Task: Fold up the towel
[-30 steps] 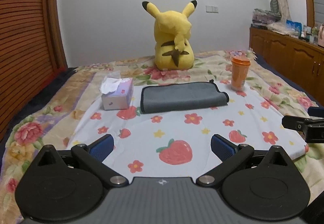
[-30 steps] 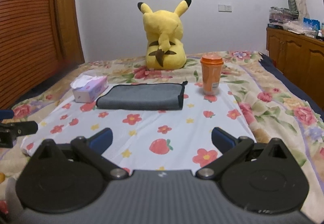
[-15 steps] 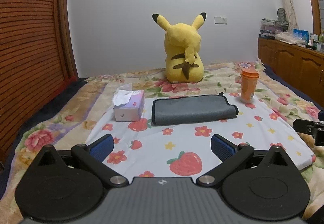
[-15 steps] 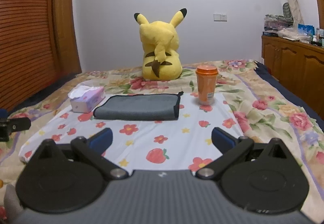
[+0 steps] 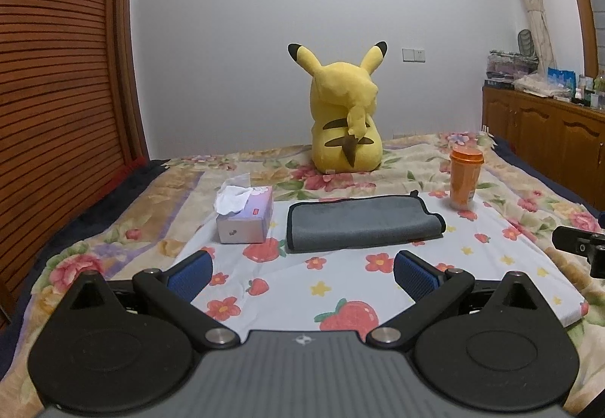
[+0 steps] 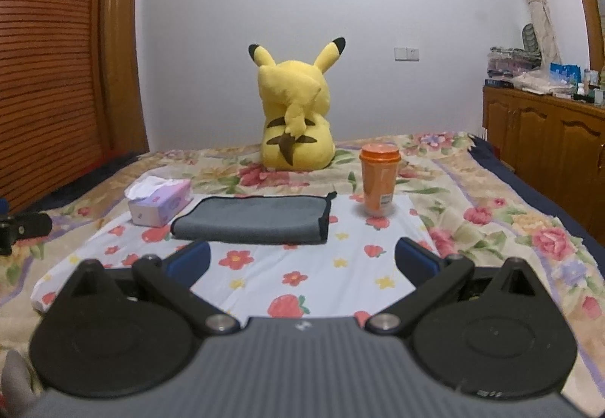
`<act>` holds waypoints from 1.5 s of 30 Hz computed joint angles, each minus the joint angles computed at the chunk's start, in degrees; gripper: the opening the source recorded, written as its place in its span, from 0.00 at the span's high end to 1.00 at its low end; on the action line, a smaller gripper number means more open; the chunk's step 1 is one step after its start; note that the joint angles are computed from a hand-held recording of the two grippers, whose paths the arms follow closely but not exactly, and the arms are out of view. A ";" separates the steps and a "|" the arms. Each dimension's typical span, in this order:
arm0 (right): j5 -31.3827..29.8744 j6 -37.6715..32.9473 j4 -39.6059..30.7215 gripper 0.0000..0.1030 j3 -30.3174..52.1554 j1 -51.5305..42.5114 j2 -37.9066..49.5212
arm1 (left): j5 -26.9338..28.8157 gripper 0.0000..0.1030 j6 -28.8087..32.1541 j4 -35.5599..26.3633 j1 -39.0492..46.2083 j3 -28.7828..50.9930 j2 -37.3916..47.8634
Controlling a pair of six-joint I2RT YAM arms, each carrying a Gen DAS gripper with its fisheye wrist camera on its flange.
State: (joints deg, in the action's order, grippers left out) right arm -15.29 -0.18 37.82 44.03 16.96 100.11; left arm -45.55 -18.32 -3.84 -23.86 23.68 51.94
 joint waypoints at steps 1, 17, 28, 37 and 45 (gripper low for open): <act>-0.08 0.01 0.29 0.00 -0.09 -0.06 -0.01 | -0.13 0.03 0.06 0.02 -0.04 -0.08 -0.30; -0.15 0.25 1.02 0.00 -0.16 -0.19 0.15 | -1.14 0.03 1.03 0.39 -0.77 -0.31 -1.07; 0.04 0.21 1.07 0.00 -0.16 -0.22 0.22 | -1.43 0.03 0.78 0.35 -1.10 -0.29 -0.74; 0.16 0.36 1.33 0.00 -0.45 -0.29 0.35 | -1.66 0.03 0.67 0.40 -1.35 -0.41 -0.61; 0.11 0.34 1.26 0.00 -0.41 -0.32 0.32 | -1.47 0.03 1.09 0.54 -1.30 -0.78 -0.79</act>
State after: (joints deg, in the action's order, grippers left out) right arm -15.18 0.16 39.07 43.62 16.64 100.43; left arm -47.03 -17.23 -3.30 -25.16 22.90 51.14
